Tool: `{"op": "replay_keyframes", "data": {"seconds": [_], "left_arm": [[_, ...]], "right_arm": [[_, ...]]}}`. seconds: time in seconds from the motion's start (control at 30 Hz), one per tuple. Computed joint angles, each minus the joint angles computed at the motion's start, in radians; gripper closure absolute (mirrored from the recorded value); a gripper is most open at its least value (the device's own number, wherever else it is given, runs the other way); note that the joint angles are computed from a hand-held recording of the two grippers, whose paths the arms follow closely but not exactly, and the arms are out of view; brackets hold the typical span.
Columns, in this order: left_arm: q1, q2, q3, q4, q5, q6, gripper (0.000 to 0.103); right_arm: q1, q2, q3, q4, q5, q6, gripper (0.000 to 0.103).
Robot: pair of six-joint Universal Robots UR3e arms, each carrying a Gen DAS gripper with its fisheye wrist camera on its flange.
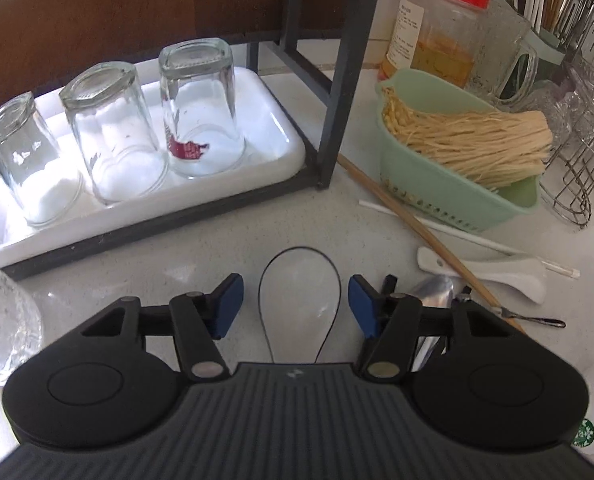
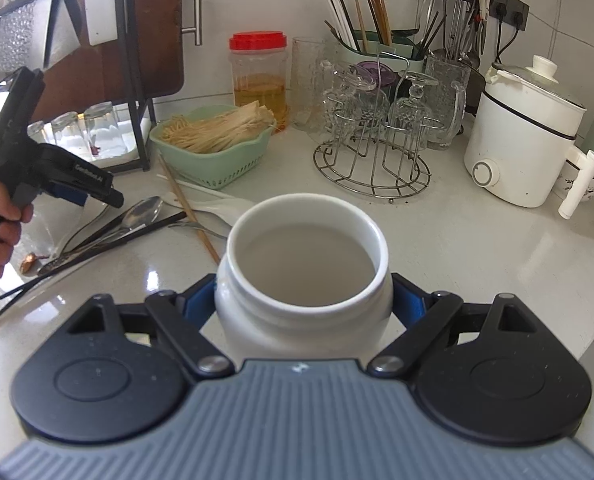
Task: Organize utensils
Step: 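Grasp the white ceramic spoon with the left gripper while the right gripper holds the mug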
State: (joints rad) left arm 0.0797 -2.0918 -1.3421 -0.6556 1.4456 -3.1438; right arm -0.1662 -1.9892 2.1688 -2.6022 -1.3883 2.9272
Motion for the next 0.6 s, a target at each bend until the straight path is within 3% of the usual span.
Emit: {"op": "replay_keyframes", "data": {"seconds": [0.13, 0.6], "left_arm": [[-0.017, -0.013, 0.019, -0.002, 0.030, 0.029, 0.054], [-0.010, 0.129, -0.084, 0.004, 0.019, -0.003, 0.054]], "right_arm": [[0.022, 0.014, -0.003, -0.015, -0.027, 0.008, 0.012], [0.005, 0.036, -0.018, -0.014, 0.009, -0.036, 0.012]]}}
